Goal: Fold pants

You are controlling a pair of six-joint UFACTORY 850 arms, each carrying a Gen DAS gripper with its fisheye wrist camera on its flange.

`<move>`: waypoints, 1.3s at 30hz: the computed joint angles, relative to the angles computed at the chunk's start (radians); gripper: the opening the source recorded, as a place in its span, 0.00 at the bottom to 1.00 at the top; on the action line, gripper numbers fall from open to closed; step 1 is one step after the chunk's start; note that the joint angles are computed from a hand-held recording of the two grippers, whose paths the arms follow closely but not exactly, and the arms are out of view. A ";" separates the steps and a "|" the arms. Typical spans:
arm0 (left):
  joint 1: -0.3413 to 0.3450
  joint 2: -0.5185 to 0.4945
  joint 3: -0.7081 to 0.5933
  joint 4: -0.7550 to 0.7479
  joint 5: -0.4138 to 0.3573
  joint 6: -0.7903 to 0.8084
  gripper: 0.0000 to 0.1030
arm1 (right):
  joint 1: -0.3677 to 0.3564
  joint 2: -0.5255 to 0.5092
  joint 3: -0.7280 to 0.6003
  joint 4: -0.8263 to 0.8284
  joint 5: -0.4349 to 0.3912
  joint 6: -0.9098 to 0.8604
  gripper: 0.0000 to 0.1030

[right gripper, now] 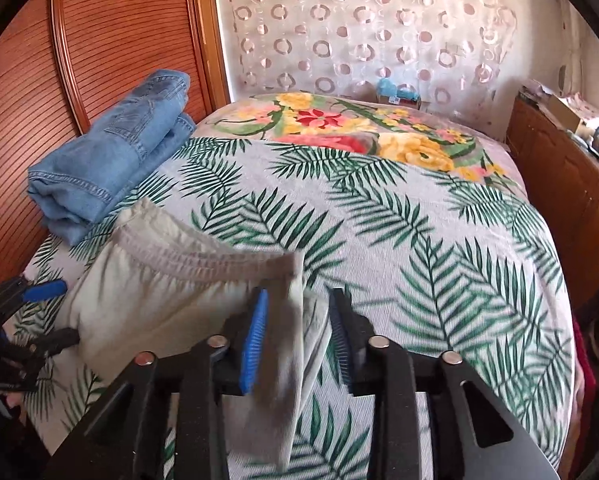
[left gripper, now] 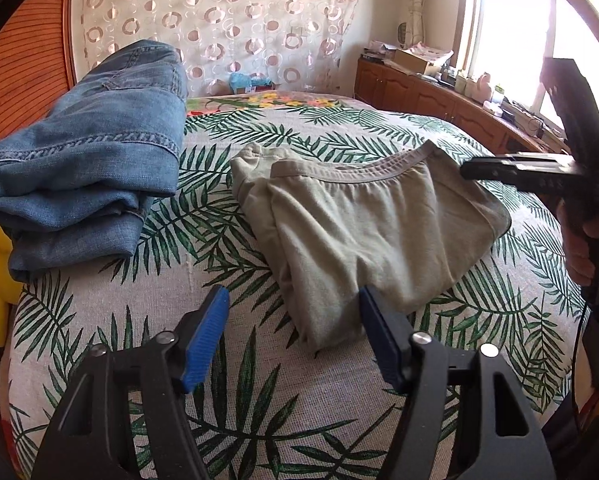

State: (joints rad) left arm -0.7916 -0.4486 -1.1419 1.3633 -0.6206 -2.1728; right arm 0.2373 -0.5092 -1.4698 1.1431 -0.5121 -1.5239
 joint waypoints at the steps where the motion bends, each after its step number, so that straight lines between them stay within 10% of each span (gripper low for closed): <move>1: -0.002 -0.001 -0.002 -0.001 -0.001 0.007 0.61 | -0.008 0.016 0.026 0.006 -0.007 -0.014 0.36; 14: 0.009 0.010 0.007 0.097 0.077 -0.060 0.12 | -0.058 0.081 0.145 -0.024 -0.083 -0.029 0.36; 19: 0.002 0.031 0.027 0.143 0.076 -0.117 0.11 | -0.061 0.054 0.122 -0.058 -0.143 -0.026 0.11; 39: -0.096 0.065 0.053 0.024 0.050 -0.028 0.11 | -0.148 0.245 0.367 -0.005 -0.179 -0.199 0.09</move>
State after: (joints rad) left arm -0.8876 -0.3834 -1.0892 1.3878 -0.5707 -2.2007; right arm 0.0895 -0.2646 -1.1024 1.1378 -0.6909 -1.7226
